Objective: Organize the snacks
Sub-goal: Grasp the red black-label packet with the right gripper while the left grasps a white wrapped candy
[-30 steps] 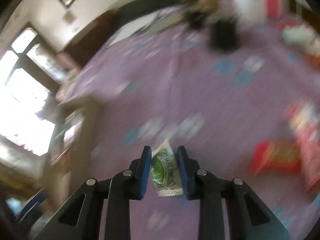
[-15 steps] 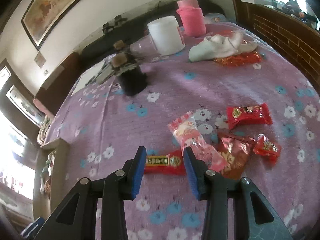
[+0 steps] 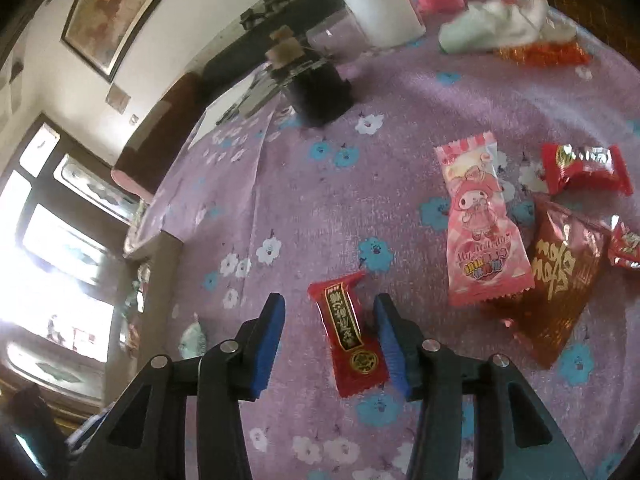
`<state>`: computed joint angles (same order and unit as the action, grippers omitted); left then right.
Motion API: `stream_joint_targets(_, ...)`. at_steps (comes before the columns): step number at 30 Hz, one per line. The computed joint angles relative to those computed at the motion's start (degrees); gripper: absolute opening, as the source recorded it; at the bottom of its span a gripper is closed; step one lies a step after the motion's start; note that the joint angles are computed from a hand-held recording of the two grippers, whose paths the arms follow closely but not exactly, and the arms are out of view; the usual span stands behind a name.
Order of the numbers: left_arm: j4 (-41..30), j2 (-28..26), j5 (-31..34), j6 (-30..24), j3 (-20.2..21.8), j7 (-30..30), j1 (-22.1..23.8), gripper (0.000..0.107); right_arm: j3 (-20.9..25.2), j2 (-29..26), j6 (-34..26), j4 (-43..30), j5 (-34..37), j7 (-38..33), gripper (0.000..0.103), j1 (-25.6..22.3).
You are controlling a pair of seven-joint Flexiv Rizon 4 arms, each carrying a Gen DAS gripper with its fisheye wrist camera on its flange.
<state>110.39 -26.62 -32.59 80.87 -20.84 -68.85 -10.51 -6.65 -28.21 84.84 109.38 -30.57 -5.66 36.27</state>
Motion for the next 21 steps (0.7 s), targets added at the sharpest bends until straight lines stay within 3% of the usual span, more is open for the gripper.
stream_joint_targets(6, -3.85, -1.25, 5.51, -1.58, 4.70, -3.15, -4.35, 0.069, -8.03, -0.11, -7.90, -0.93, -11.95, 5.40, 0.046, 7.52)
stream_joint_targets(9, -8.67, -3.61, 9.58, -3.75, 7.75, -5.90, -7.28, 0.069, -6.29, 0.35, -16.74, -2.36, -14.72, 5.78, 0.020, 7.71)
stream_joint_targets(19, -32.20, -16.95, 23.75, -16.71, 18.61, -17.64, -16.28, 0.068, -2.33, 1.74, -14.18, -0.04, -22.91, 15.14, 0.020, 1.73)
stream_joint_targets(21, -35.33, -18.74, 25.76, -19.17, 19.51, -19.67, -16.75, 0.061, -1.12, 1.59, -13.95, -0.29, -23.95, 16.24, 0.020, 0.43)
